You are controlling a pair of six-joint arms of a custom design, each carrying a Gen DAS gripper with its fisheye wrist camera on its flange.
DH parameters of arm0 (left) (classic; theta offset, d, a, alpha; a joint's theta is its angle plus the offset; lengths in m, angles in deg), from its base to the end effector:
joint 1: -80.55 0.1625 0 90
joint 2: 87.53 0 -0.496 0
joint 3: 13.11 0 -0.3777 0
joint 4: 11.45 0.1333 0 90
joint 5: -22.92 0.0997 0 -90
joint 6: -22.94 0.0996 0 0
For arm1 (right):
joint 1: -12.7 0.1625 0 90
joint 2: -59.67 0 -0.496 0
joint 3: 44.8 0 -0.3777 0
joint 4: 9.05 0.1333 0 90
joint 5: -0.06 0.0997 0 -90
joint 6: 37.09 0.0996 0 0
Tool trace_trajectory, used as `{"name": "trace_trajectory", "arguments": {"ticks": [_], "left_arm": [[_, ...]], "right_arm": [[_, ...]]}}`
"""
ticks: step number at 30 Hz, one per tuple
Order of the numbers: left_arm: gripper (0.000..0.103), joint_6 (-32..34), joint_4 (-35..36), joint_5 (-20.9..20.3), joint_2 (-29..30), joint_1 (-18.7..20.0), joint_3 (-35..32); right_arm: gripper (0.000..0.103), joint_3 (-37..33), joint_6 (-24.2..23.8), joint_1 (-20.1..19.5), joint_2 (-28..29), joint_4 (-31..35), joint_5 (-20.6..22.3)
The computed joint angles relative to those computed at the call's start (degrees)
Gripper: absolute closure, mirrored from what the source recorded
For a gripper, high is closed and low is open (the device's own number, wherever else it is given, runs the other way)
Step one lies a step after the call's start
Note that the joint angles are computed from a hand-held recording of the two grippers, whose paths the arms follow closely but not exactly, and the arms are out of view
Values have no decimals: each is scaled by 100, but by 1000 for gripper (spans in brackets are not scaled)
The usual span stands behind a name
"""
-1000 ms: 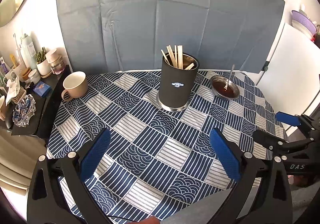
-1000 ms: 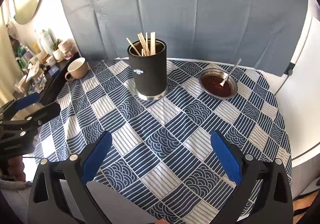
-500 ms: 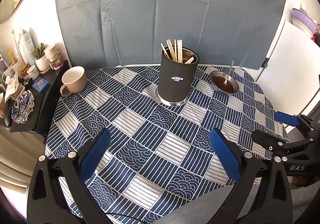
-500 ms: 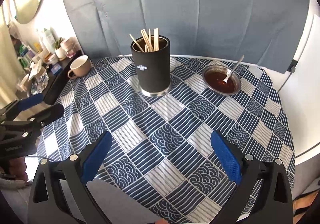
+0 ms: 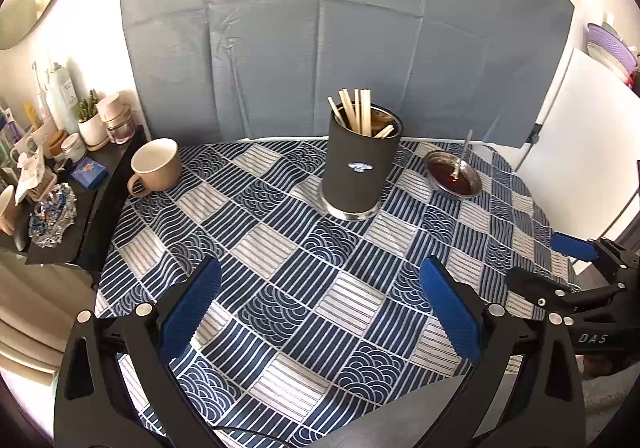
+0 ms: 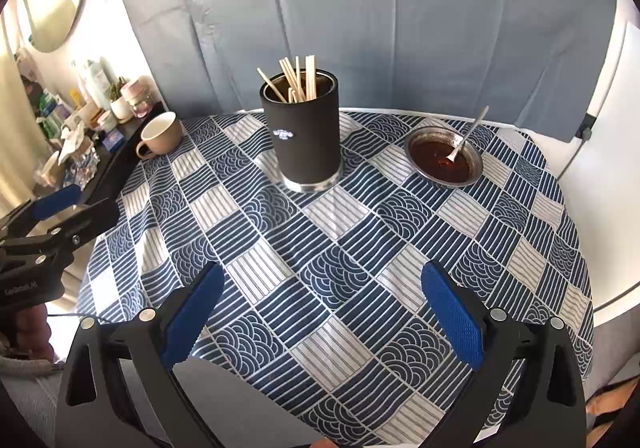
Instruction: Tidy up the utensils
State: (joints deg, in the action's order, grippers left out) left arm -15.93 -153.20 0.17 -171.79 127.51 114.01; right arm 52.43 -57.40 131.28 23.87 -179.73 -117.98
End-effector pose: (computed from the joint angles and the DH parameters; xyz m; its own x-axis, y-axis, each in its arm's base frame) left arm -0.1296 -0.4686 0.3765 -0.7190 -0.3288 -0.6124 0.2866 0.6625 -0.6921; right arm 0.4137 -0.5786 0.0708 -0.6397 -0.5561 0.5306 -0.7183 0.6782 -0.1551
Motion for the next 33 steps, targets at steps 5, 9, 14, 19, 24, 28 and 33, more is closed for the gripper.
{"name": "trace_trajectory", "arguments": {"ticks": [5,9,14,19,24,28,33], "left_arm": [[6,-67,152,-48,-25,7,-12],[6,-266,347,-49,-70,15,-18],[6,-464,605,-101,-98,39,-55],[6,-425,573,-99,-93,29,-37],[6,-404,543,-137,-104,41,-29],[6,-441,563,-160,-124,62,-30],[6,-411,580,-154,-116,57,-31]], "right_arm": [[8,-1,64,8,-6,40,-38],[8,-15,110,10,0,89,-62],[8,2,95,21,1,101,-71],[8,12,124,24,0,65,-102],[8,4,167,19,-5,79,-147],[8,18,157,23,-10,58,-155],[8,15,126,35,-5,48,-166]]}}
